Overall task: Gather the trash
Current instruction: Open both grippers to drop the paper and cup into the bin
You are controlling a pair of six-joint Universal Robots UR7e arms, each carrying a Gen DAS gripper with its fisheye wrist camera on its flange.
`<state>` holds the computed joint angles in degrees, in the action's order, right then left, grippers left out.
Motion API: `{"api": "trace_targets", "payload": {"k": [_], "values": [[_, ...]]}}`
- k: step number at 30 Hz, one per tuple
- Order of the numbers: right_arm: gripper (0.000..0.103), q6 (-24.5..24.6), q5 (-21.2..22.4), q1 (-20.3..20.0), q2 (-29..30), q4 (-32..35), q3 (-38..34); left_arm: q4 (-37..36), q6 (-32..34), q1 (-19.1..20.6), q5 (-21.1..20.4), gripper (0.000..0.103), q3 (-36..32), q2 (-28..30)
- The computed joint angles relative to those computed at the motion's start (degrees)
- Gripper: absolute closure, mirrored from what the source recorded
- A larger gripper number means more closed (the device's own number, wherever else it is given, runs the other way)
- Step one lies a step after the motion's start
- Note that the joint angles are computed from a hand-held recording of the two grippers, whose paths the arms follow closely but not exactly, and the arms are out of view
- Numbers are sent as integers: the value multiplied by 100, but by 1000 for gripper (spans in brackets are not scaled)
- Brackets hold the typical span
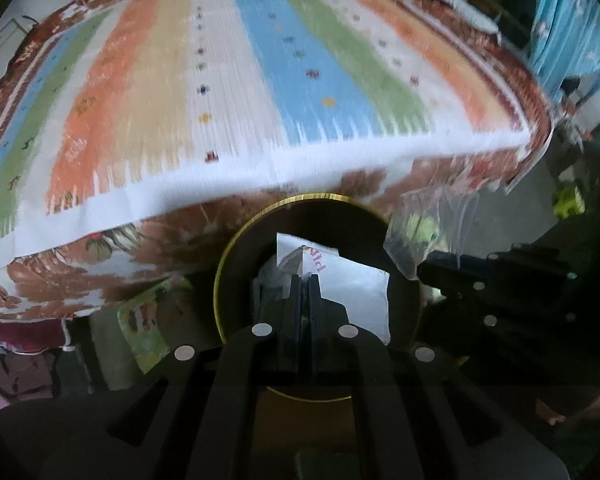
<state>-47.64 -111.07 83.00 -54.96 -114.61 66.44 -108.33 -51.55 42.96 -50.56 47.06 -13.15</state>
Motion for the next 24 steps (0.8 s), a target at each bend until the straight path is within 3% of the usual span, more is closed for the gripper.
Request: {"api": "trace_targets", "payload": {"k": [2,4,5,7,17,24], "values": [[91,126,-107,12,101,73,-108,274,-88,34,-80,100,-197,102],[81,271,-127,6,184,165,-226,582,-308,83,-118,98,-369,166],[75,316,-132,2,212,209,-273,647,-411,112,-143,95,-418,172],[73,412,-128,-8,265,336,-372,565,-520,151,-202,78,-349,121],[65,576,51,-14,388,534,-628,-477,-556,139,-147,76,260,-199],[57,447,261,-13,299,502,-650,-991,-415,95,-102,67,564,-358]]}}
